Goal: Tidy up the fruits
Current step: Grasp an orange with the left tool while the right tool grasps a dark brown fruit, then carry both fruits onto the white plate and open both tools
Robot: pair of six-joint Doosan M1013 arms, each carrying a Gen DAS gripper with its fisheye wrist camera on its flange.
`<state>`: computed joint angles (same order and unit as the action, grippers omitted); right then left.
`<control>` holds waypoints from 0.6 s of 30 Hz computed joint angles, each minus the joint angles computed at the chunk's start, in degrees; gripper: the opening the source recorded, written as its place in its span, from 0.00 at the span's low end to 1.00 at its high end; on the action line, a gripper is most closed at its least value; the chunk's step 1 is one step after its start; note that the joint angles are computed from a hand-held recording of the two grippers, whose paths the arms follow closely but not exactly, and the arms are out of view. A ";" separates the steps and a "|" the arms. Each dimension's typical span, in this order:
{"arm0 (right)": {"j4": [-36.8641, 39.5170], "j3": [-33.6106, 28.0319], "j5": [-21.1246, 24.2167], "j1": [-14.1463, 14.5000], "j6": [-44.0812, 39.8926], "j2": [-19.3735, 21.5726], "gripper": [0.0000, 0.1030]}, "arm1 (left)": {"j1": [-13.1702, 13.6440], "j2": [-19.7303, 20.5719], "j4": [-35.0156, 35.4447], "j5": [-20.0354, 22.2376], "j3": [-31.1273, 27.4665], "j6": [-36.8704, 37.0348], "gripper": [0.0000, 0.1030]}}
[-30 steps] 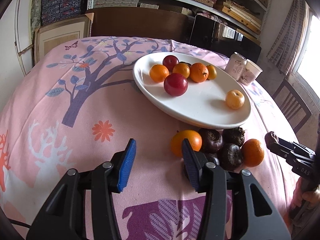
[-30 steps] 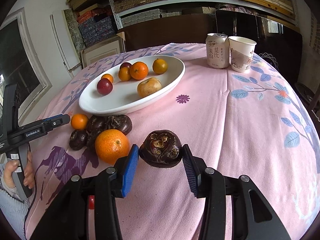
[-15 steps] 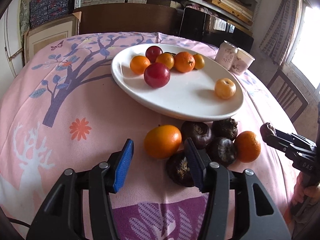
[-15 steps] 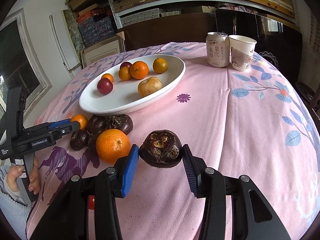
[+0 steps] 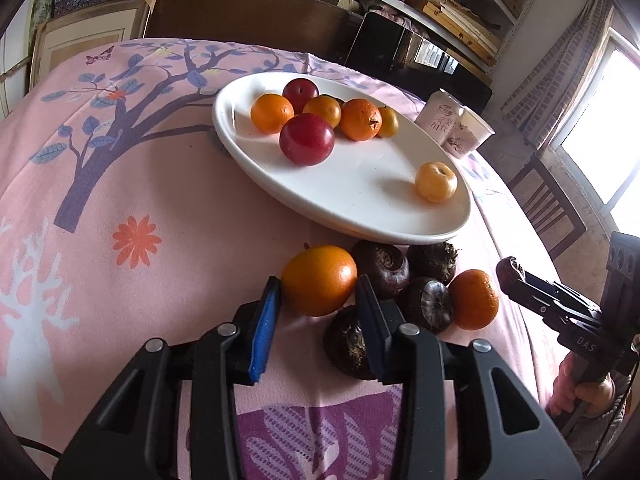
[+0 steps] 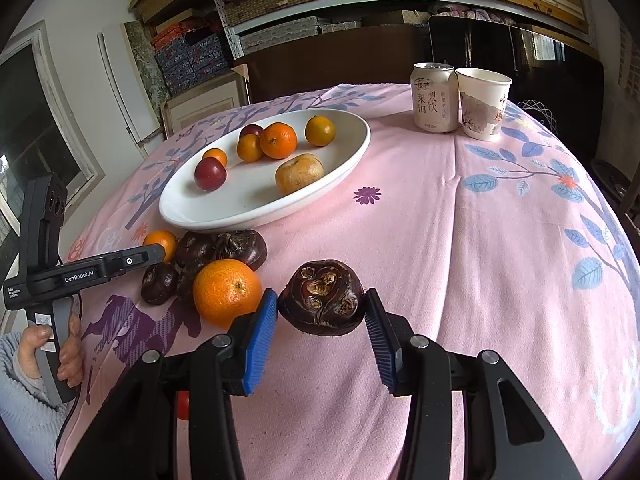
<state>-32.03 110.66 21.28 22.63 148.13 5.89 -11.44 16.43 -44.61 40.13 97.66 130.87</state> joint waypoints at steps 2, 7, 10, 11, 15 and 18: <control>0.06 0.06 -0.19 -0.13 0.05 -0.06 0.44 | 0.15 0.02 -0.41 0.22 0.02 -0.21 0.36; -0.99 0.40 -1.14 -0.42 1.78 -0.42 0.44 | 0.04 -1.89 0.22 -3.30 1.39 -0.79 0.36; -2.97 0.99 -2.79 -0.65 4.56 -1.09 0.44 | -0.13 -3.87 -1.30 -6.79 2.59 1.34 0.36; -4.15 1.22 -3.63 -0.70 6.01 -1.35 0.44 | -0.19 -4.40 -1.80 -7.92 2.82 2.00 0.36; -4.80 1.11 -7.13 -1.32 8.65 -1.70 0.44 | -1.16 -4.86 1.64 -11.20 1.93 -0.86 0.36; -0.08 -0.60 -7.91 -1.59 4.23 -1.02 0.44 | -2.05 -4.07 5.19 -11.70 0.35 -4.27 0.36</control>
<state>-32.11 110.06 13.37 21.03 152.37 4.87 -13.49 12.36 -39.42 28.42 98.01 126.60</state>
